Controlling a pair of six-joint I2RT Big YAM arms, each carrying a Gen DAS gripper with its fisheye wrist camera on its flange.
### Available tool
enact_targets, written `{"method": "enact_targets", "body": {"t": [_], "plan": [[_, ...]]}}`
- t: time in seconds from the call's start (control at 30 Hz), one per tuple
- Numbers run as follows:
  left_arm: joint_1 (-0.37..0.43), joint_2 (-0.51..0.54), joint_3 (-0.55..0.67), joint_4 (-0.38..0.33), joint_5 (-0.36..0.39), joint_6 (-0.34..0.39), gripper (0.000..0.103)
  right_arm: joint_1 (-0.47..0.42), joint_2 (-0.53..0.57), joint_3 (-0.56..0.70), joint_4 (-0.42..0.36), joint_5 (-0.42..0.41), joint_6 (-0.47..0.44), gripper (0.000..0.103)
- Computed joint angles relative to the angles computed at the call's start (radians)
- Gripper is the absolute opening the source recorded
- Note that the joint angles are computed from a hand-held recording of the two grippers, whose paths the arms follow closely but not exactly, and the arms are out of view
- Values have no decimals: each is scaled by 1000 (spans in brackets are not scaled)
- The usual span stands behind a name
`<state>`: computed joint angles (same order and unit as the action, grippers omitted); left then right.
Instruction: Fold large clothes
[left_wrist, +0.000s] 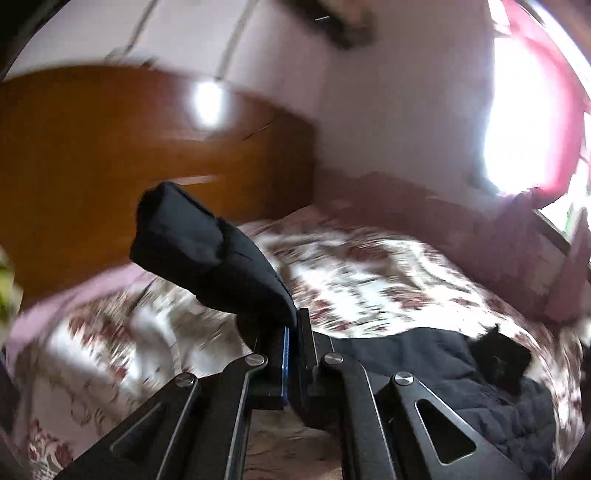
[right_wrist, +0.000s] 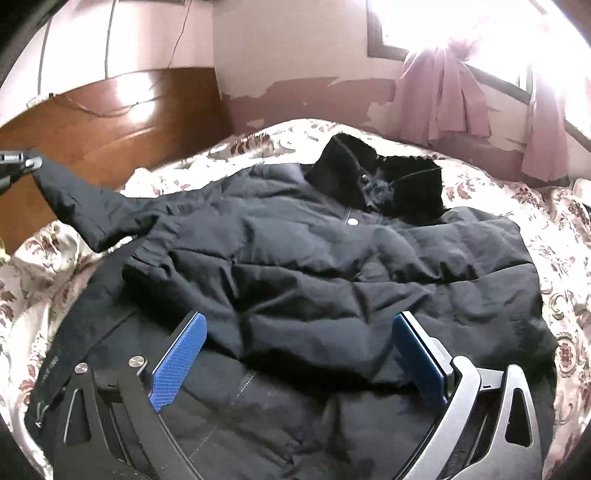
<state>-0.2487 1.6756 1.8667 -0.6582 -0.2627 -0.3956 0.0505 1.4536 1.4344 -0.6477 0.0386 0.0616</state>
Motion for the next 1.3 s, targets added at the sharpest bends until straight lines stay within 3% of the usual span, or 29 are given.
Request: {"method": "enact_targets", "body": {"t": [0.23,0.47,0.6,0.7,0.87,1.07,1.23,1.3], "plan": [[-115,8,84,30,125,154,4,-82,-66,-45,27,-62,41,99],[-226,84,202,-90,273,197,4,-158,-103,-73,39,-44,16,99],[-284,122,225,-136,306,235,3,-209,-116,-80,42,-83,34,99],[-325,137,205,-158,337,268,4,-256,-113,-78,37,-163,59,99],[-388,189,202,-219,354,317,4,-345,-102,-104,50,-452,213,99],[-434,235,167,-292,355,342,4,-388,-85,-156,74,-676,316,99],[-445,240,158,-356,360,366,5,-385,-46,-179,67,-732,425,99],[-436,247,163,-383,400,374,6,-363,-33,-178,30,-677,413,93]]}}
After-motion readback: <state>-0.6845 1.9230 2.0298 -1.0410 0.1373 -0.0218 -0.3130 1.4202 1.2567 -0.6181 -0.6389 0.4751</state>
